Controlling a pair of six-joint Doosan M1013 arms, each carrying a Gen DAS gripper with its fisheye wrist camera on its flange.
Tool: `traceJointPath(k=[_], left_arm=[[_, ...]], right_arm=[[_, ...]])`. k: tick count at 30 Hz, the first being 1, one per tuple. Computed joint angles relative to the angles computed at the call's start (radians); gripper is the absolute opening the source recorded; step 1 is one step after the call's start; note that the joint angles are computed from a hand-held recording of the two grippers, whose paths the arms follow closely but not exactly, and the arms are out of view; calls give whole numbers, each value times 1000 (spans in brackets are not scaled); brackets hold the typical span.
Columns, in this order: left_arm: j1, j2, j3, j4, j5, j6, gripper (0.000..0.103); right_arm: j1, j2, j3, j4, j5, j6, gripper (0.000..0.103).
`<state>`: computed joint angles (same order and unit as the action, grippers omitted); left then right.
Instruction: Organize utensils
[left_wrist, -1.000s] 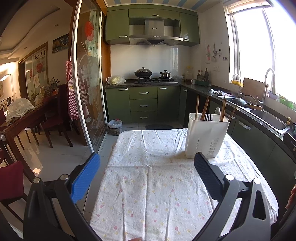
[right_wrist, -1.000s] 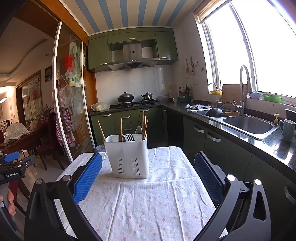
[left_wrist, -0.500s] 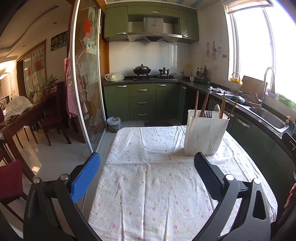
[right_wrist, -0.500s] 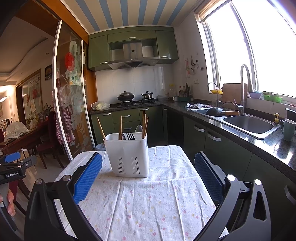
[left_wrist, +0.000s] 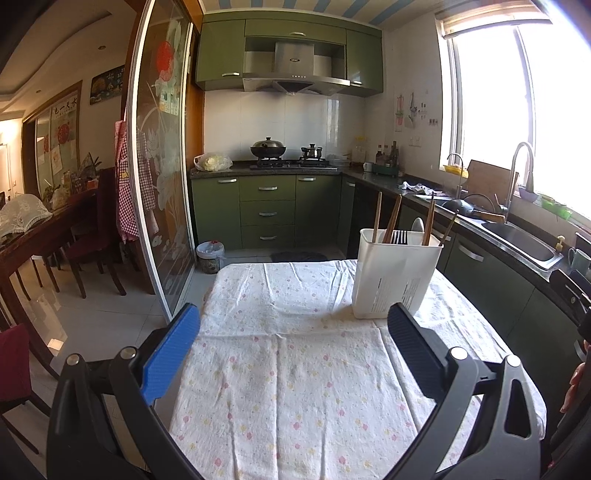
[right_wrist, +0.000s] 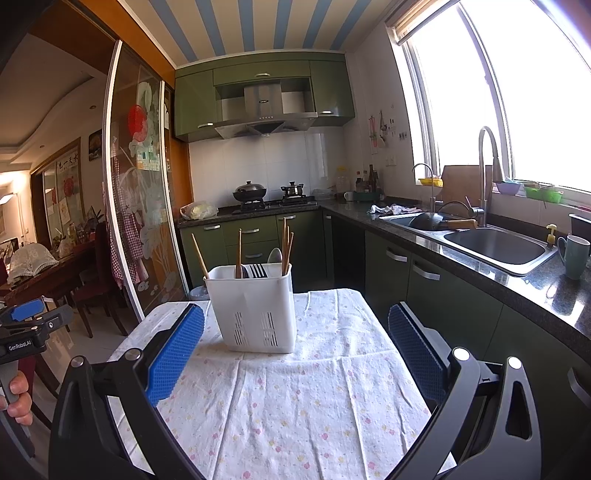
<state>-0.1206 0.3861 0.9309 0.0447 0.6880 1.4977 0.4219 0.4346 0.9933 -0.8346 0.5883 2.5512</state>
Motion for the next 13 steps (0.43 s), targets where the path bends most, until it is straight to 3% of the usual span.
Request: traceJointPath(k=[7, 13], left_arm=[[-8, 14, -23, 70, 41, -62, 97], [-3, 25, -36, 56, 77, -62, 97]], right_arm=[[-1, 1, 2, 0, -3, 0, 99], [-3, 2, 4, 2, -1, 2, 99]])
